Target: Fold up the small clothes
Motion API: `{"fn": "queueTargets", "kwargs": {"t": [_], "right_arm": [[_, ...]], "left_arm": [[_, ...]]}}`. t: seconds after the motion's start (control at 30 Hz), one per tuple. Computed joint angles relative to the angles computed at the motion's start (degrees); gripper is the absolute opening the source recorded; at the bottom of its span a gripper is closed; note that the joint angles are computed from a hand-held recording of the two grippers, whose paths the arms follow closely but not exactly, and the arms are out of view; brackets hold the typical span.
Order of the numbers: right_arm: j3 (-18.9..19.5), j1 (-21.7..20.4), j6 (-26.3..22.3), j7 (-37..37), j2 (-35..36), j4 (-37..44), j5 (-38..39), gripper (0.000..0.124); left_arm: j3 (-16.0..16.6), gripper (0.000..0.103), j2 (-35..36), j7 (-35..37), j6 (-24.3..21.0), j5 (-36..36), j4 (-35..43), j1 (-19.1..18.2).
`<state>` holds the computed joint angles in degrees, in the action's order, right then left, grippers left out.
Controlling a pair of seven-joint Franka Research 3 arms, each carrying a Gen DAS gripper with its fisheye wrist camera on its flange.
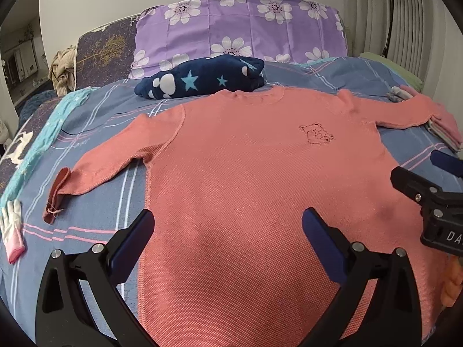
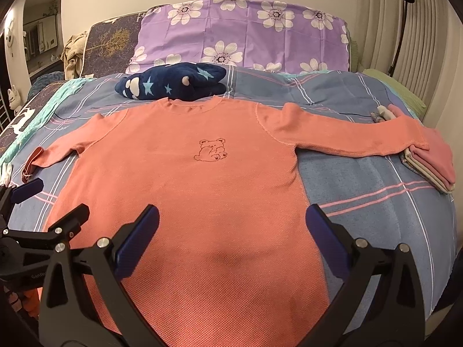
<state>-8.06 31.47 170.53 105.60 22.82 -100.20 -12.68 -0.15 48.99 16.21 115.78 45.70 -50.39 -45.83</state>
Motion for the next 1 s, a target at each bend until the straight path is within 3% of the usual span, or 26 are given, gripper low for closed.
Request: {"fn": "queueTargets", "kwargs": {"t": [0.07,0.3,1.0], "right_arm": [[0.0,0.1,0.0,-0.1,0.0,0.1,-0.1,0.101],[0.0,0.2,-0.5,-0.2,0.1,0.2,-0.3,0.101],[-1.0,1.4,-2.6,1.9,1.6,2.6,-3.7,0.101]], "left_arm": [[-0.2,0.102,-2.3,-2.0,3.1,0.4,-4.1,0.6],[-0.6,0.102,-4.0,-3.8,4.6,1.9,-7.1,1.1],[-1.6,0.102,-9.7,-9.4,3.9,6.5,-15.9,2.4]]}}
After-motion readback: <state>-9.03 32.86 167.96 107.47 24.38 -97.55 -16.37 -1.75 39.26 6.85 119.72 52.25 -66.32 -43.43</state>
